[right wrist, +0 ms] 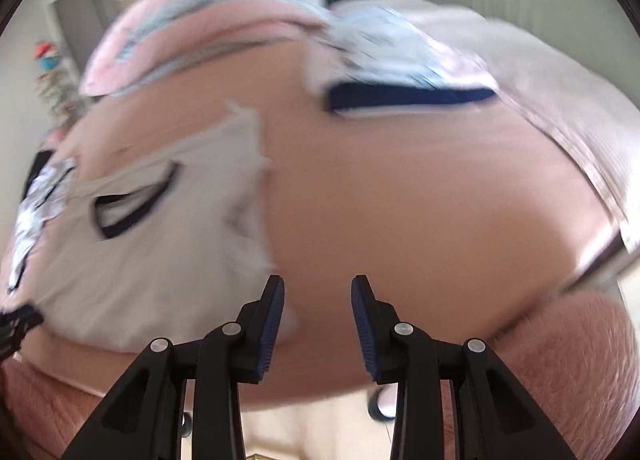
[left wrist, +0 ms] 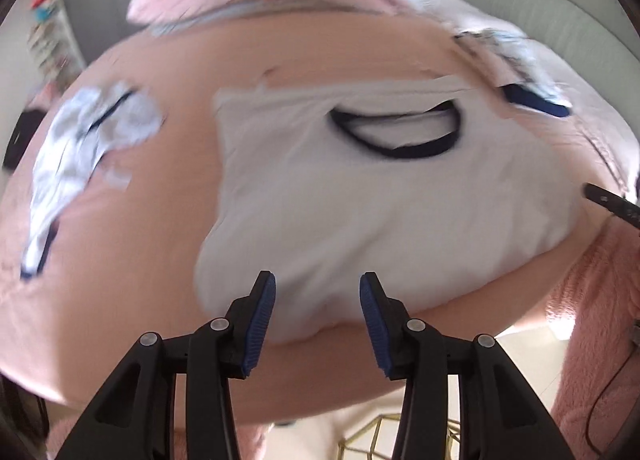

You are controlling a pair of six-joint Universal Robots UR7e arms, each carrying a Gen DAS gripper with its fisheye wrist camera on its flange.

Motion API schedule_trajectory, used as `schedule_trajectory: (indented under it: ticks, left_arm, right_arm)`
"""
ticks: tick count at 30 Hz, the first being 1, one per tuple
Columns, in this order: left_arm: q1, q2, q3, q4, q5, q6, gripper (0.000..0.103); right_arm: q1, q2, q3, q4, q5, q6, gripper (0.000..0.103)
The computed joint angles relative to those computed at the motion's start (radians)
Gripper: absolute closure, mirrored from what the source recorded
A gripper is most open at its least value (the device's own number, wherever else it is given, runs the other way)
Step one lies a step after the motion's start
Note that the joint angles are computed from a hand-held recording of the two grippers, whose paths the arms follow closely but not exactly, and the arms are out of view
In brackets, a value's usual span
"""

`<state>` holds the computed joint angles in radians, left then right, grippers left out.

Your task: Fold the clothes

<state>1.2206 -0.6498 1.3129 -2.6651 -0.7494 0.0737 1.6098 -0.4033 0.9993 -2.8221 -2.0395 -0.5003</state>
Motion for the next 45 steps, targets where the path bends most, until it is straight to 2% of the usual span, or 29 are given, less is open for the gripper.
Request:
schedule_trajectory:
  ticks: [2,5,7,9,10,11,12,13,14,16,19,20,23,25,27,28,29,30,32,34,37,39,41,42,43,44,45]
  left_arm:
    - [0.005,0.027,-0.045,0.027,-0.033,-0.004,0.062]
    - [0.025,0.045,-0.088,0.118,-0.076,-0.082,0.062]
    - [0.039,0.002,-0.048,0.183,-0.073,-0.198,0.060]
    - [0.056,-0.058,0.006,0.224,-0.092,-0.310,0.061]
    - [0.060,-0.087,0.027,0.227,-0.103,-0.346,0.061]
    - [0.057,-0.106,0.036,0.252,-0.081,-0.385,0.060]
    - [0.053,-0.126,0.043,0.279,-0.060,-0.426,0.059]
    - [0.050,-0.141,0.054,0.268,-0.046,-0.429,0.059]
    - [0.046,-0.151,0.067,0.220,-0.039,-0.396,0.059]
    - [0.051,-0.160,0.078,0.124,-0.086,-0.348,0.059]
    - [0.057,-0.118,0.031,0.076,-0.128,-0.294,0.058]
    - [0.062,-0.101,0.008,0.087,-0.149,-0.279,0.058]
    - [0.078,-0.057,-0.041,0.113,-0.215,-0.236,0.058]
    - [0.083,-0.038,-0.052,0.125,-0.239,-0.218,0.058]
    - [0.077,-0.035,-0.039,0.140,-0.202,-0.230,0.058]
    - [0.074,-0.040,-0.026,0.130,-0.199,-0.237,0.058]
    - [0.074,-0.052,-0.011,0.117,-0.215,-0.248,0.058]
    - [0.074,-0.062,-0.003,0.115,-0.231,-0.255,0.057]
    - [0.070,-0.073,0.009,0.094,-0.237,-0.234,0.057]
    - [0.062,-0.078,0.016,0.063,-0.226,-0.202,0.057]
    - [0.060,-0.074,0.004,0.027,-0.225,-0.160,0.056]
    - [0.069,-0.059,-0.028,0.030,-0.244,-0.153,0.054]
    - [0.088,-0.037,-0.068,0.044,-0.303,-0.153,0.054]
    - [0.099,-0.026,-0.088,0.063,-0.332,-0.162,0.054]
    - [0.105,-0.012,-0.106,0.082,-0.343,-0.170,0.054]
    - [0.104,-0.002,-0.112,0.090,-0.328,-0.165,0.054]
    - [0.100,0.001,-0.107,0.088,-0.304,-0.149,0.054]
  right_arm:
    - [0.016,0.013,-0.001,0.007,0.057,-0.083,0.069]
    - [0.034,0.063,-0.056,0.124,0.049,-0.142,0.069]
    - [0.039,0.109,-0.095,0.106,-0.033,-0.185,0.069]
    - [0.034,0.087,-0.087,0.135,-0.009,-0.145,0.069]
    - [0.033,0.080,-0.083,0.117,-0.023,-0.129,0.069]
    - [0.027,0.069,-0.071,0.095,-0.037,-0.112,0.069]
    - [0.021,0.059,-0.065,0.087,-0.051,-0.090,0.062]
    - [0.008,0.054,-0.078,0.121,-0.023,-0.030,0.058]
    - [-0.005,0.051,-0.099,0.169,0.008,0.033,0.058]
    - [-0.013,0.055,-0.122,0.205,0.040,0.079,0.058]
    - [0.002,0.060,-0.092,0.078,0.040,0.015,0.058]
    - [0.007,0.053,-0.065,0.027,0.069,-0.014,0.058]
    - [0.013,0.028,-0.004,0.007,0.160,-0.081,0.058]
    - [0.023,0.053,-0.030,0.054,0.109,-0.117,0.058]
    - [0.030,0.101,-0.079,0.044,-0.023,-0.154,0.058]
    - [0.027,0.098,-0.093,0.079,-0.033,-0.128,0.057]
    - [0.016,0.081,-0.097,0.127,-0.002,-0.061,0.057]
    - [0.011,0.074,-0.099,0.134,-0.013,-0.028,0.057]
    - [0.002,0.063,-0.105,0.143,-0.039,0.034,0.050]
    - [-0.014,0.052,-0.122,0.198,0.000,0.115,0.047]
    - [-0.003,0.046,-0.100,0.119,-0.003,0.084,0.047]
    - [0.012,0.033,-0.040,-0.022,-0.004,0.011,0.047]
    - [0.030,0.018,0.022,-0.136,0.059,-0.104,0.047]
    - [0.040,0.013,0.037,-0.145,0.091,-0.159,0.047]
    - [0.048,0.032,0.016,-0.111,0.081,-0.201,0.047]
    - [0.059,0.054,-0.015,-0.062,0.056,-0.238,0.047]
    - [0.064,0.083,-0.055,-0.016,0.012,-0.235,0.047]
